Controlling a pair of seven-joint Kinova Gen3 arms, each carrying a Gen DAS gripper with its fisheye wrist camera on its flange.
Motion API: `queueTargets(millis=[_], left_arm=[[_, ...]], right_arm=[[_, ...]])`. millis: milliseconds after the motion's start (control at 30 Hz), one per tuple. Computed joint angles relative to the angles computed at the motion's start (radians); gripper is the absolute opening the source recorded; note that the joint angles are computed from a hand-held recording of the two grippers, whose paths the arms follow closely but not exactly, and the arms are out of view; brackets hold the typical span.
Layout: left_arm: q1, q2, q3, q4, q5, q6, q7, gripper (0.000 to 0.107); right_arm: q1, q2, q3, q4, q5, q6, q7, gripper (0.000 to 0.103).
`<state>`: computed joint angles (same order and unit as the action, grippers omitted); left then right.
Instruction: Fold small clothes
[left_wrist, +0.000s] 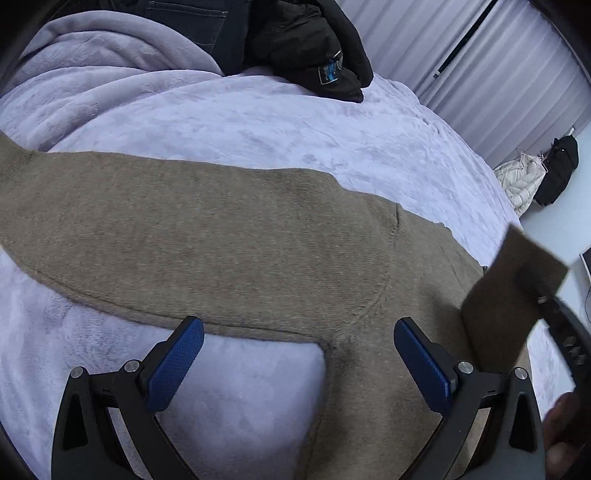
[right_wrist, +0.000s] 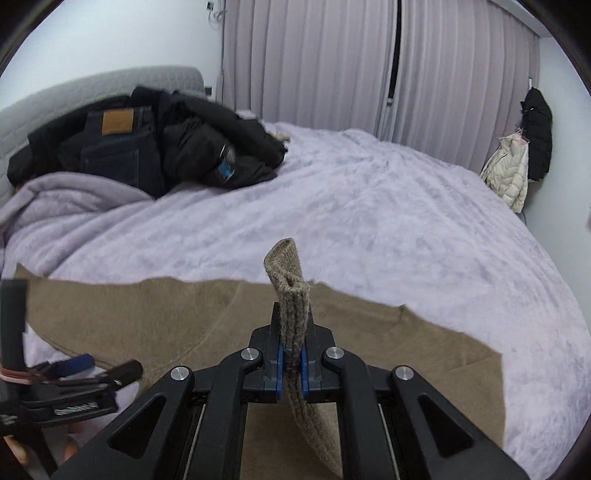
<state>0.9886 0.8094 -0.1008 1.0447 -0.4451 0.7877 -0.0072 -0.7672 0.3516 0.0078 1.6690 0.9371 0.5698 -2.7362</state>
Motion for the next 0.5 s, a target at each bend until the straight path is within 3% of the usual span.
queueTargets(millis=[167,233,267,300,333,400,500], left_arm=[[0.019,-0.052,-0.037,0.119,-0.010,-0.094,0.057,0.103],[0.048,-0.074,-0.084,0.165,-0.007,-0.144,0.088,0.103],[0.057,-0.082,-0.094,0.178,-0.021,-0.158,0.107,0.103],[0.061,-0.086,-0.093,0.175,-0.041,-0.156,0.123,0.103],[0.066,-0.083,-0.089,0.156,-0.056,-0.138,0.124,0.103],[0.061,-0.060,-0.061,0.074,-0.065,-0.064,0.085,0.103],[0.025,-0.008,0.047,-0.065,-0.122,0.009,0.005,0.103]], right_arm=[[0.179,0.171,-0.225,-0.129,-0.192,0.054,0.203,0.012],[0.247,0.173,-0.300,-0.132,-0.244,0.031,0.275,0.028],[0.265,0.151,-0.310,-0.105,-0.256,-0.005,0.290,0.047],[0.270,0.115,-0.301,-0.070,-0.259,-0.046,0.289,0.067],[0.260,0.069,-0.274,-0.033,-0.253,-0.086,0.271,0.075],[0.223,-0.024,-0.192,0.046,-0.200,-0.138,0.196,0.077],[0.156,-0.095,-0.053,0.106,-0.131,-0.094,0.100,0.078]])
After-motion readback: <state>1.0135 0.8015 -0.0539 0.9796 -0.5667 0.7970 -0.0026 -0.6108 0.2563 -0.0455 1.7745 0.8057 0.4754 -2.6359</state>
